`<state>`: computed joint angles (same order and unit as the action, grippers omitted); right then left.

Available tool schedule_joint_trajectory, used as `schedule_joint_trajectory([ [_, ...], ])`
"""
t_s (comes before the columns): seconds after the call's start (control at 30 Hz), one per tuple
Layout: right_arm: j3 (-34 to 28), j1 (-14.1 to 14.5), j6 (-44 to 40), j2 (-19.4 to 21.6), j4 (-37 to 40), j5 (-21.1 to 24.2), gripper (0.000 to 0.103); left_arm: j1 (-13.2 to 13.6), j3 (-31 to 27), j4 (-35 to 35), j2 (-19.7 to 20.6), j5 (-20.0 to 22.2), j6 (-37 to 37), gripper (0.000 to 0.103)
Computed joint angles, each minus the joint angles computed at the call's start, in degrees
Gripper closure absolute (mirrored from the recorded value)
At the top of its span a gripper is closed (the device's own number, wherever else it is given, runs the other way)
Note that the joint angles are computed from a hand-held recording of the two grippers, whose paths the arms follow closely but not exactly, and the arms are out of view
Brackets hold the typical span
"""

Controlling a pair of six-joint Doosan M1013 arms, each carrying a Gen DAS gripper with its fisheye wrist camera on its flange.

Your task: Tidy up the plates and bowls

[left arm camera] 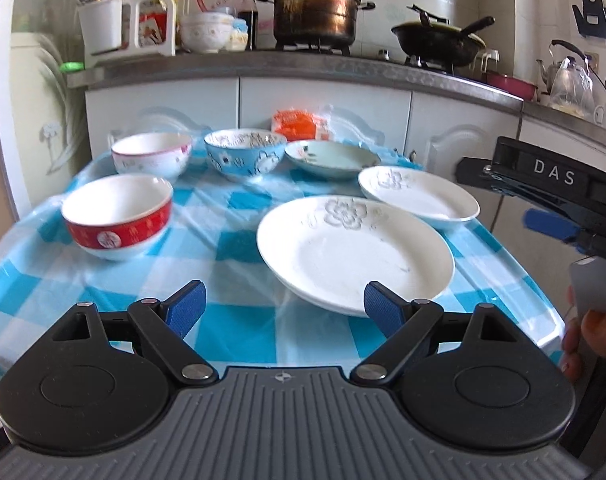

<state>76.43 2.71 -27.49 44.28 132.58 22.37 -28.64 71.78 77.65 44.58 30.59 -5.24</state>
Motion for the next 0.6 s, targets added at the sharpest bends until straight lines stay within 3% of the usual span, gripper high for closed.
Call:
schedule_joint_trajectory([
  [0.07,-1.1,-0.6,11.3,0.7,-10.8,2.6,0.001,0.0,-0.4,-0.3,0.4,0.0,0.8,0.0],
  [0.27,-5.0,-1.5,35.7,3.1,-32.9,9.5,0.001,0.3,-2.5,-4.4,1.9,-1.6,5.9,0.0],
  [0.47,-8.9,-2.0,49.7,5.7,-41.6,15.1,0.0,1.1,-3.0,-4.2,2.5,-4.6,5.8,0.0],
  [0.6,-9.7,-1.7,53.0,5.9,-43.9,14.2,0.0,1.2,-3.7,-1.8,3.1,-3.6,4.0,0.0],
])
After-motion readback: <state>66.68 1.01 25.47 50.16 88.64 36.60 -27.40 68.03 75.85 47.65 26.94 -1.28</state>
